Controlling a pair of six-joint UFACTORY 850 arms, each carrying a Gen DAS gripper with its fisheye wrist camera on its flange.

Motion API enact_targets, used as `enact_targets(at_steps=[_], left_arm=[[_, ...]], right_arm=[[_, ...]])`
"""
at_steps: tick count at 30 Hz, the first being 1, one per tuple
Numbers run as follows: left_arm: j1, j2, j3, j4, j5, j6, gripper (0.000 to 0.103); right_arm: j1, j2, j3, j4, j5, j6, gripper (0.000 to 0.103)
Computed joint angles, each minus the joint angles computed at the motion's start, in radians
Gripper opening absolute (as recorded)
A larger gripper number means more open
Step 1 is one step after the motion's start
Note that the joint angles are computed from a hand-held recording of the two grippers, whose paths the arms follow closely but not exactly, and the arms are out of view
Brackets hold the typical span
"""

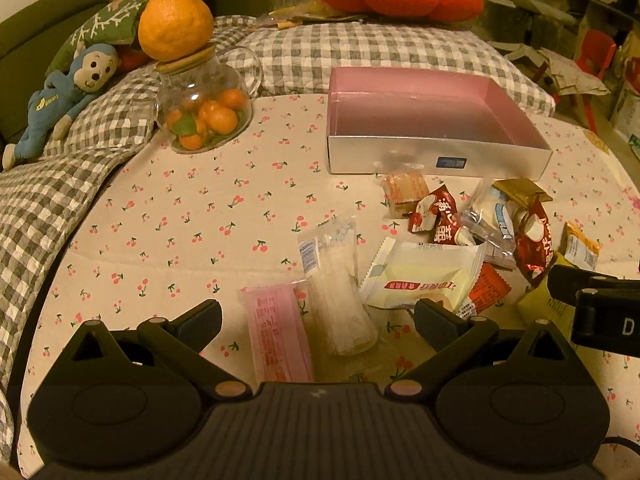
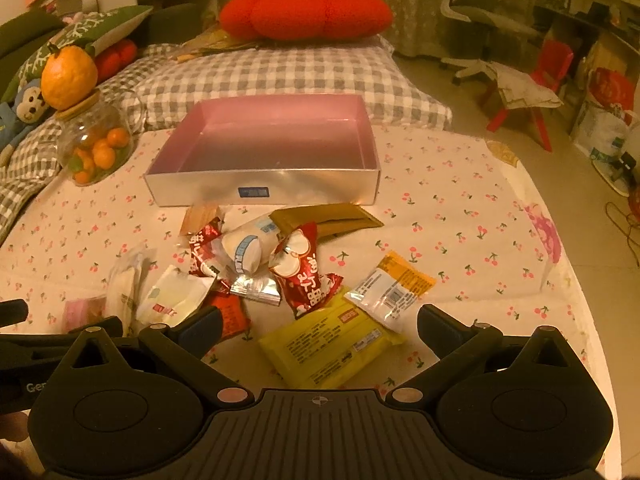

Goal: Organize snacks

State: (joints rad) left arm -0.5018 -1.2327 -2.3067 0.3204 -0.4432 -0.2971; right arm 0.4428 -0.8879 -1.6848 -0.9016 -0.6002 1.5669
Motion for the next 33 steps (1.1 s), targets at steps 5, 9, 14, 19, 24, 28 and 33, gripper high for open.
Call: enact_targets(at_steps=[5,9,14,19,24,28,33], left_arm=[[0.000,0.002,0.003,-0.007,0.000,0.003,0.102],[0.000,0.000,-0.002,-0.010,-0.003,0.006,0.102],[0.000,-0.002,-0.006,-0.019,-0.010,0.014,0.102],[0.000,-0.004,-0.011,-0.026,-0.014,0.018,0.103],[0.000,-0.005,-0.010,-0.030,-0.015,0.021,0.102],[0.000,-0.005,-0.010,-0.031,-0.015,0.022,0.102],[0.000,-0.003,-0.006,-0.030,-0.012,0.021,0.102]], right_arm=[[0.000,-0.001,-0.002,-0.001,-0.001,0.002,0.103],[0.001,0.001,0.002,-0.012,0.001,0.016,0.103],[0.001,0.001,0.004,-0.018,0.004,0.023,0.103],[0.001,-0.001,0.001,-0.017,0.003,0.021,0.103],[0.001,-0.001,0.000,-0.020,0.004,0.024,0.103],[0.001,-0.002,0.003,-0.025,0.009,0.028,0.103],[0.001,-0.001,0.003,-0.031,0.010,0.034,0.103]])
